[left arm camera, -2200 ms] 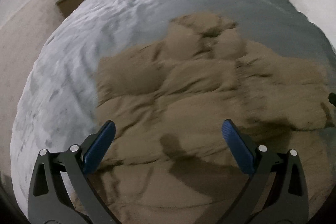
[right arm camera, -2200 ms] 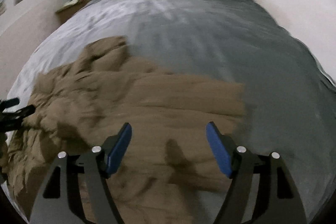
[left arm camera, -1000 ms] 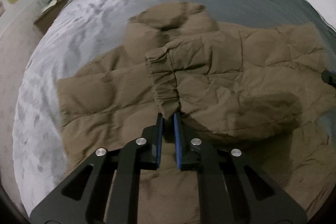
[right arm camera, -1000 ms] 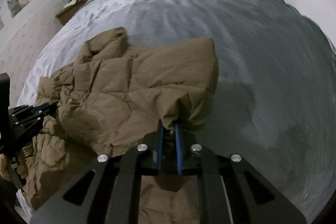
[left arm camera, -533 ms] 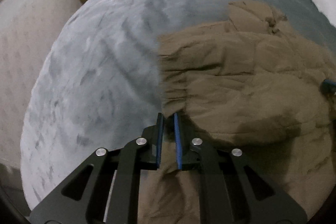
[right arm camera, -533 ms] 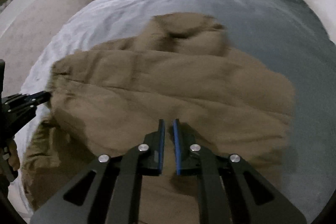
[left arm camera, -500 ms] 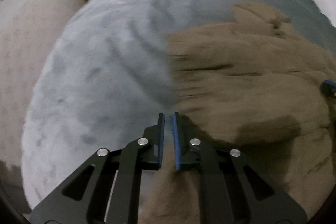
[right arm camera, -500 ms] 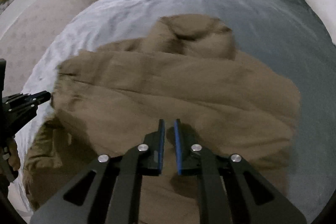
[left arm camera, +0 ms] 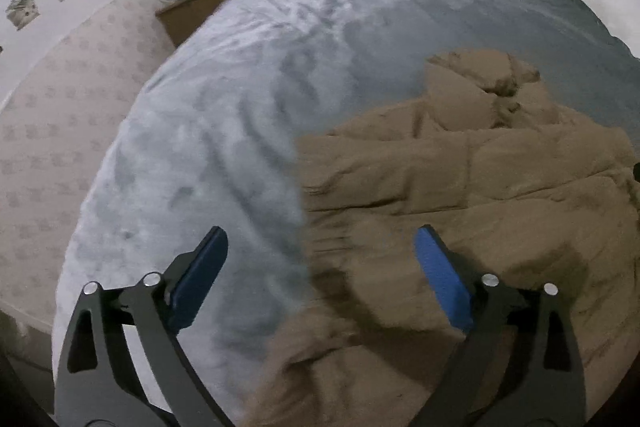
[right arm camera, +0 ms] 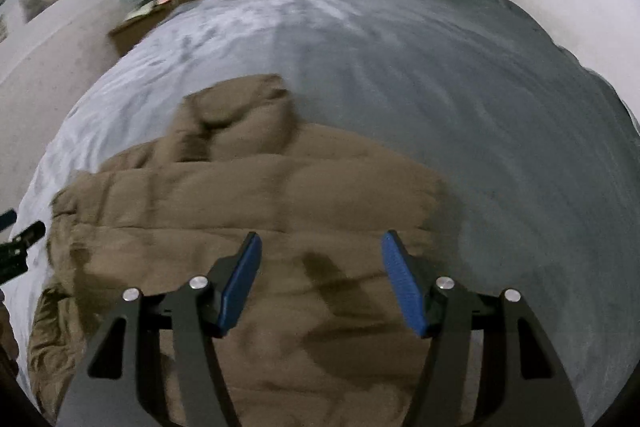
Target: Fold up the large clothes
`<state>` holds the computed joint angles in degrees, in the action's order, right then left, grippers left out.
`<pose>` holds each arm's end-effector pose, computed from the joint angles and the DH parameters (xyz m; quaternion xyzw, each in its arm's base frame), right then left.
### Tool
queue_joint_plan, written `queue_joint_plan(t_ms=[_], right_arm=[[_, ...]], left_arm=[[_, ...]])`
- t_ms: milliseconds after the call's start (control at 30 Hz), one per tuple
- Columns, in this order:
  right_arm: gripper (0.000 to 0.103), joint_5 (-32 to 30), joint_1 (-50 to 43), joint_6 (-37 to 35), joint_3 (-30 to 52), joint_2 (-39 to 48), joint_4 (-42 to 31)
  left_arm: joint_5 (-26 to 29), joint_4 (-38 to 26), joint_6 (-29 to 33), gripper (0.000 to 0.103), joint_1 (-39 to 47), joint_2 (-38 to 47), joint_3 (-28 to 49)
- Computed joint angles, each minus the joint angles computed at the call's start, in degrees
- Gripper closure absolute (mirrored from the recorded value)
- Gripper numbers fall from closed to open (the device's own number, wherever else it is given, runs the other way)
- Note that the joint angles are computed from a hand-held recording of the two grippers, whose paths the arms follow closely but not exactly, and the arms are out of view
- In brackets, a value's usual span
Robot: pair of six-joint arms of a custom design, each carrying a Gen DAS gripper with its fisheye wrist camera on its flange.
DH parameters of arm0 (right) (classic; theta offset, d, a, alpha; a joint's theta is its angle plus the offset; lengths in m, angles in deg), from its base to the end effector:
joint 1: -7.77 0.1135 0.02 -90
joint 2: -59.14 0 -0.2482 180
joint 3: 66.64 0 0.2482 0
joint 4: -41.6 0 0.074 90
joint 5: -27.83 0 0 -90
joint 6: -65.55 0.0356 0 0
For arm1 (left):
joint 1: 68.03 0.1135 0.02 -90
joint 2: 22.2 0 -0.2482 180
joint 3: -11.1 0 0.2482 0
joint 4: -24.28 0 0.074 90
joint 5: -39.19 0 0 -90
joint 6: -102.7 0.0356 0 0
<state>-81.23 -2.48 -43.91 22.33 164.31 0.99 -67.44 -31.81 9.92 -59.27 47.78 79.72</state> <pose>0.3782 -0.0566 0.1937 -0.1230 0.9383 0.0812 0.3129 0.2370 0.0468 0.2497 -0.1358 0.9409 0.1531 0.2697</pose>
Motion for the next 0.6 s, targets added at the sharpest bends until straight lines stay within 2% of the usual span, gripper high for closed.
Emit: queue_joint_plan(t_ms=[67,200,300,333,367,467,600], right_arm=[[0.039,-0.3,-1.3,-0.4,-0.2,0.9,1.4],[0.04,-1.9,-1.7,-0.8,-2.7,1.2,6.6],[0.045,-1.9,-0.2,-1.2,-2.8,3.1,8.7],[0.051,-1.3,0.5,-1.2,-2.1,4.3,8.7],[0.053,-0.3,1.3,-1.6,-1.3,5.9,8.8],[0.053,3.1,3.5,-2.2,-0.1,9.5,10.8],[0.052,6.5,5.9,-3.1,4.5,14.6,9.2]], left_arm=[[-0.5,1.7,-1.8,0.006,-1.5,2.5,-1.0],[2.2,5.2,-2.9,0.006,-1.6,5.3,-3.2],[3.3,7.0,-2.4,0.006,-0.3,9.8,-2.8],[4.1,7.8,-1.7,0.005,0.8,10.9,-2.9],[5.1,7.8,-1.1,0.005,1.8,10.9,-3.0],[11.2,8.2,0.2,0.005,6.2,13.8,-2.0],[13.1,9.1,1.1,0.003,7.6,17.3,-0.8]])
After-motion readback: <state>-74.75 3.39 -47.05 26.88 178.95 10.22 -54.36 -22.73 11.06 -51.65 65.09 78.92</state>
